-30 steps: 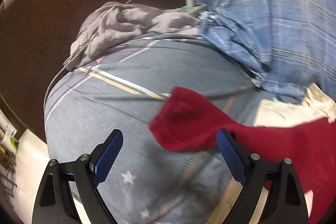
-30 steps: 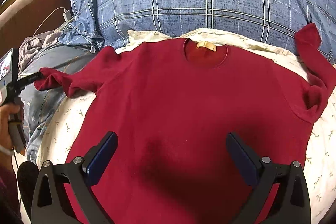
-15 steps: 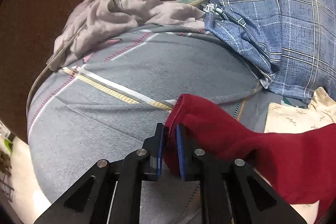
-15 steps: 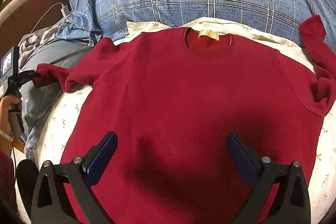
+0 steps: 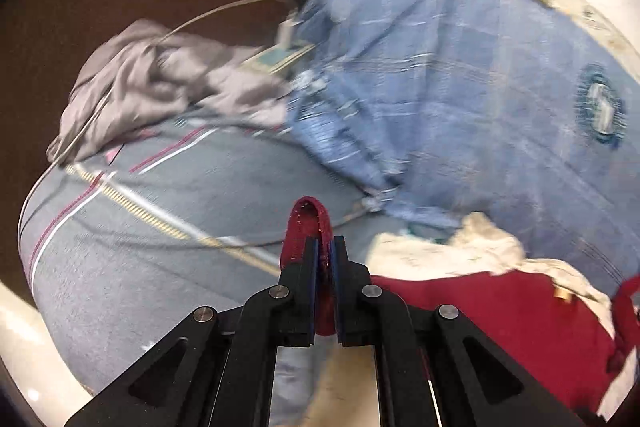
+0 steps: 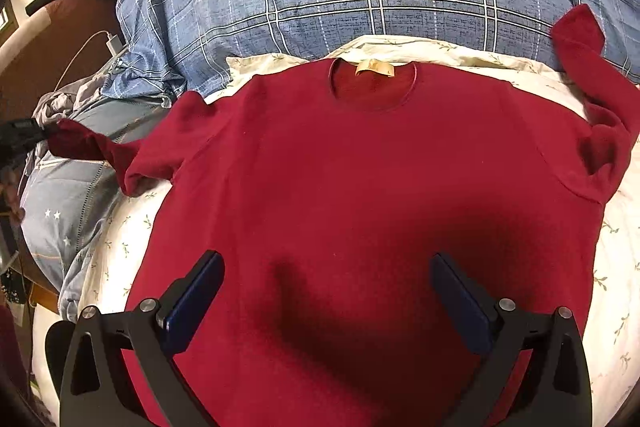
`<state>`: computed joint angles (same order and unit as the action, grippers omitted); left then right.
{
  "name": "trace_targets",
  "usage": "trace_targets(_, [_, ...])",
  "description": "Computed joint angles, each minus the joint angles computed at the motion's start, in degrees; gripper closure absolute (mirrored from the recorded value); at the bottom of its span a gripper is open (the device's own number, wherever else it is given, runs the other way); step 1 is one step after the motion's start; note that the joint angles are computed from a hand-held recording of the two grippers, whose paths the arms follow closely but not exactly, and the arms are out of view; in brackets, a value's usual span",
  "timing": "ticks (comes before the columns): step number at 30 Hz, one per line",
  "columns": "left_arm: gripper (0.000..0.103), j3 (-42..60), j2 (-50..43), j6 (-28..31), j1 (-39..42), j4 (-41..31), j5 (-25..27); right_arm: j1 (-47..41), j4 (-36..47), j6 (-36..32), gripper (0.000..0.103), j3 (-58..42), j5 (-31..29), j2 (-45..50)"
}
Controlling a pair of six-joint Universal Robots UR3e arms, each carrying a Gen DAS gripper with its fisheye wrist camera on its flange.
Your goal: Fold small clothes
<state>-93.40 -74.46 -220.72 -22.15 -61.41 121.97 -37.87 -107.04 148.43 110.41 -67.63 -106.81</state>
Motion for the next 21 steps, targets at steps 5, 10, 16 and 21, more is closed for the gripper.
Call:
trace_targets(5, [0.1, 12.5, -8.9, -0.2, -10.6, 0.3, 2.9, -3.1, 1.5, -0.9, 0.0, -1.3, 1.4, -0.6])
trace_targets(10, [0.1, 26.0, -18.7, 4.7, -17.8, 1.6, 4.2, -7.3, 4.1, -1.6, 0.0, -2.3, 2.6, -0.9])
trace_targets(16, [0.062, 18.0, -15.4, -1.7, -15.4, 0.4, 3.8, -7.3, 5.0, -2.5, 0.0, -1.7, 1.6, -1.1])
trace_targets(21, [0.043, 5.1, -8.2, -8.0, -10.6, -7.6, 10.9, -5.0, 4.3, -2.5, 0.0, -0.9, 0.5, -0.2])
